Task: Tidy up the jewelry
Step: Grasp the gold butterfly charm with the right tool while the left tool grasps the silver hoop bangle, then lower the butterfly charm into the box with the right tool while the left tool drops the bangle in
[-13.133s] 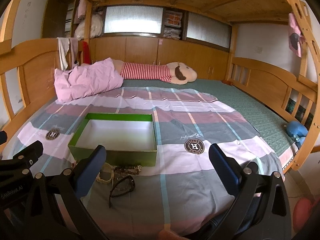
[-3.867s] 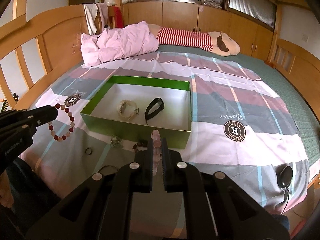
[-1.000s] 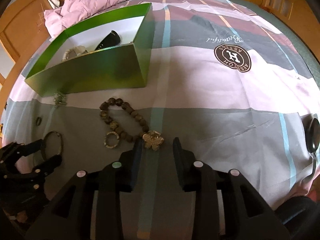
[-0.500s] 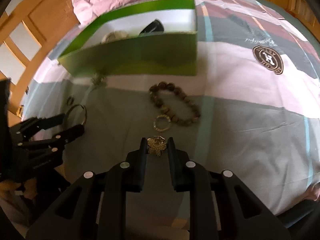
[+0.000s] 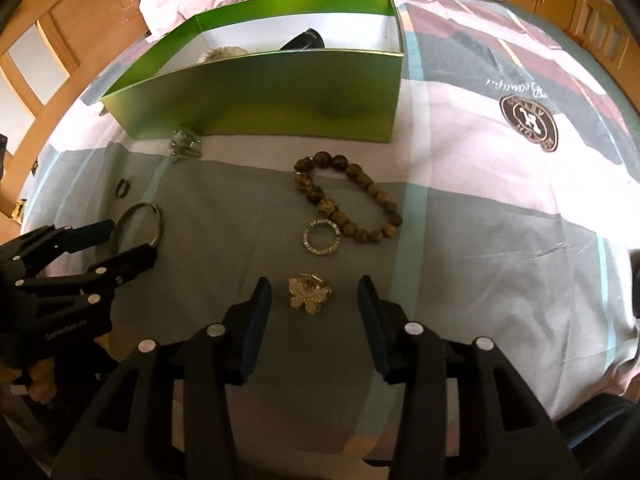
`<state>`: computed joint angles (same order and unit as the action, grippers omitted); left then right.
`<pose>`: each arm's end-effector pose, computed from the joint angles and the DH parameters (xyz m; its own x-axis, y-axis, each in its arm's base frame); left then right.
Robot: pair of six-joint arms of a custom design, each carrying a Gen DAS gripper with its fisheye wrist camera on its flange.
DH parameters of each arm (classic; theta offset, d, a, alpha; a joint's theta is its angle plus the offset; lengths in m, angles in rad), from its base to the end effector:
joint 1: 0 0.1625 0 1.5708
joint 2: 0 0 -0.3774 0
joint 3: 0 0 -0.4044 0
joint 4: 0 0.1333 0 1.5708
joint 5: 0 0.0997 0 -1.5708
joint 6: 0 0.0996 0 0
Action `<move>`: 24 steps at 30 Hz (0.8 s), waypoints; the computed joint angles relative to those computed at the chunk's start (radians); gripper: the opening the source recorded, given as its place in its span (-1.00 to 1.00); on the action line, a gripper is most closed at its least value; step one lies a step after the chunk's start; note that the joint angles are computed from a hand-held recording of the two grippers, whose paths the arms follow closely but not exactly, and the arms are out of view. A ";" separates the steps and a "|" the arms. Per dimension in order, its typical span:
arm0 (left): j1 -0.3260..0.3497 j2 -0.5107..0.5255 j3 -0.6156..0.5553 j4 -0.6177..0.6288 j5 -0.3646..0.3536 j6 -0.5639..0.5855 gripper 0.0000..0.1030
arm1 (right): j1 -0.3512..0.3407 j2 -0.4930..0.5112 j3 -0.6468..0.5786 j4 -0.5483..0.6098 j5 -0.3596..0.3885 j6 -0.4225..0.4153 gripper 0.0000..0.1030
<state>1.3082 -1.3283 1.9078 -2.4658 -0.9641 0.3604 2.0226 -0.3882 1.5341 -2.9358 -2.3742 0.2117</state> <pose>0.0410 -0.5797 0.2606 -0.6984 0.3634 -0.6166 0.5269 0.8441 -0.0992 0.3298 -0.5384 -0.1089 -0.7670 0.0258 0.6412 -0.2710 0.8927 -0.3601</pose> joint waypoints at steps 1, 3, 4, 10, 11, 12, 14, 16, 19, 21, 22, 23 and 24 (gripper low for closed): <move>-0.001 -0.001 0.000 0.003 -0.003 0.001 0.30 | 0.002 0.007 -0.007 0.002 -0.008 -0.003 -0.13; -0.003 -0.001 0.003 0.005 -0.005 0.002 0.33 | 0.008 0.021 -0.023 0.007 -0.028 -0.011 -0.13; -0.006 0.001 0.007 0.001 0.002 0.005 0.35 | 0.009 0.024 -0.024 0.005 -0.036 -0.017 -0.13; -0.012 0.004 0.034 -0.060 0.019 0.043 0.16 | 0.017 0.048 -0.037 -0.035 -0.058 -0.063 -0.58; -0.011 0.003 0.033 -0.058 0.017 0.041 0.16 | 0.019 0.050 -0.040 -0.034 -0.060 -0.063 -0.59; -0.011 0.002 0.033 -0.059 0.016 0.041 0.16 | 0.018 0.048 -0.039 -0.032 -0.056 -0.060 -0.59; -0.014 -0.006 0.038 -0.071 0.022 0.042 0.16 | 0.019 0.043 -0.037 -0.029 -0.046 -0.051 -0.60; -0.022 -0.018 0.045 -0.086 0.029 0.046 0.16 | 0.029 0.035 -0.036 -0.035 -0.056 -0.050 -0.60; -0.052 -0.059 0.059 -0.127 0.036 0.058 0.16 | 0.065 0.017 -0.035 -0.084 -0.091 -0.077 -0.60; -0.083 -0.099 0.065 -0.152 0.033 0.058 0.16 | 0.097 -0.004 -0.035 -0.118 -0.114 -0.087 -0.60; -0.102 -0.126 0.066 -0.169 0.021 0.060 0.16 | 0.117 -0.016 -0.035 -0.164 -0.116 -0.114 -0.60; -0.115 -0.145 0.067 -0.180 0.014 0.064 0.16 | 0.137 -0.026 -0.040 -0.211 -0.122 -0.148 -0.60; -0.129 -0.160 0.063 -0.191 0.007 0.067 0.16 | 0.150 -0.032 -0.043 -0.246 -0.130 -0.174 -0.60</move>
